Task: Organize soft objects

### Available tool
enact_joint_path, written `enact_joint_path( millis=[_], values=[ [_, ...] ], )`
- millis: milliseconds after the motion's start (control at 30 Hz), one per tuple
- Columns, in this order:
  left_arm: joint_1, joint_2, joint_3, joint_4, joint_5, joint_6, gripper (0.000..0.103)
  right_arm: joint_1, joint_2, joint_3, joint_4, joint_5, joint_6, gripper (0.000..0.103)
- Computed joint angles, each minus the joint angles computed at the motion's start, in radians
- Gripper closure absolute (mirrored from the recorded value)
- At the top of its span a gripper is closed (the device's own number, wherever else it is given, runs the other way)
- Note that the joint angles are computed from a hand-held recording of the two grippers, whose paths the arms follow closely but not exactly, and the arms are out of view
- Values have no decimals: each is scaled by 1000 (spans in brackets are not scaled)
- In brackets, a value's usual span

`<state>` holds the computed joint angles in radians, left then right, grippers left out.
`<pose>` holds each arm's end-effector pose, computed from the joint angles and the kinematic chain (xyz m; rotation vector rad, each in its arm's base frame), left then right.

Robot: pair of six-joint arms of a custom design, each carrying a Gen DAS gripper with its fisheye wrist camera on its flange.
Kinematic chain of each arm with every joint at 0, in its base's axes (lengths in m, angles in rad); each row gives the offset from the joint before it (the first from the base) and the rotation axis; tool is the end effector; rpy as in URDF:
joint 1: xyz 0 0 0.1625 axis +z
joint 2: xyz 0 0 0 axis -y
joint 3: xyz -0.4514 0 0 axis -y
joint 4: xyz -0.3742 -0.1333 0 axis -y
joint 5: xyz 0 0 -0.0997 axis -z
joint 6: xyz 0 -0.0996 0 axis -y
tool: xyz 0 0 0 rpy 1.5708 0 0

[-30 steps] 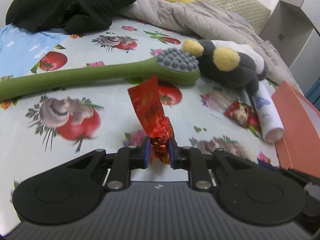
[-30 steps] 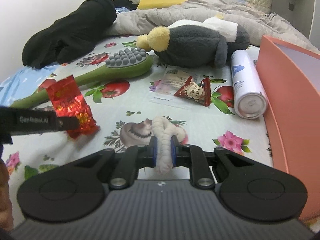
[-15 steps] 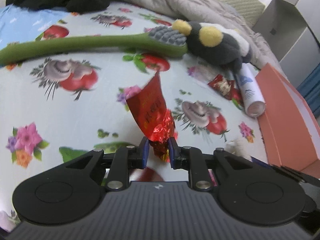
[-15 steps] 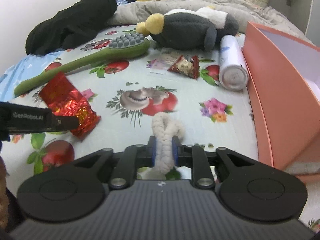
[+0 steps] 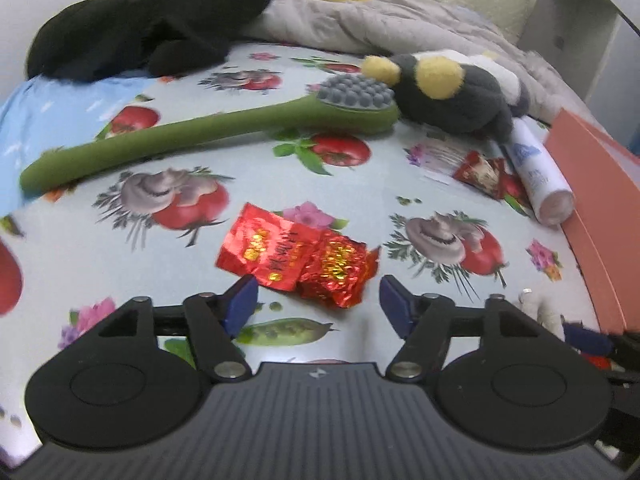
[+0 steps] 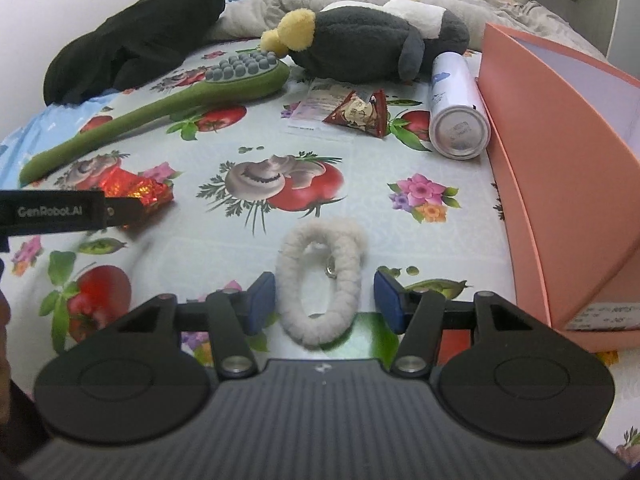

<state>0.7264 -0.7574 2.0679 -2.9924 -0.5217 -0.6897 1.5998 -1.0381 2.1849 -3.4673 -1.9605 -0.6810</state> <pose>-0.2495 -0.5155 0.0728 0.1023 2.2629 -0.9998 0.1105 -0.5160 0.2108 0.6707 -2.3545 0.7555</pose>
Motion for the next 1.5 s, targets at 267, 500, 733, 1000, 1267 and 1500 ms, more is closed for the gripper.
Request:
enact_joint_path(
  millis=[267,500,733,1000,1267,1500],
  values=[
    [28,39,-28,-104,-11,206,25,7,25,-22,-15,-6,-18,62],
    [53,63,-46,-123,1,264,25,7,33,-31,-20,-12,-38,78],
    [51,92,-57,-152,23,336,46,11,33,-34,-14,-15,-45,83],
    [39,95,-56,-157,17,324,57,9,13,-29,11,-12,-24,84],
    [9,66,-37,-128,-10,252,58,17,-31,-4,25,-12,-6,85],
    [-42,37,-31,-100,-60,220,58,31,-91,32,9,-13,41,85]
  ],
)
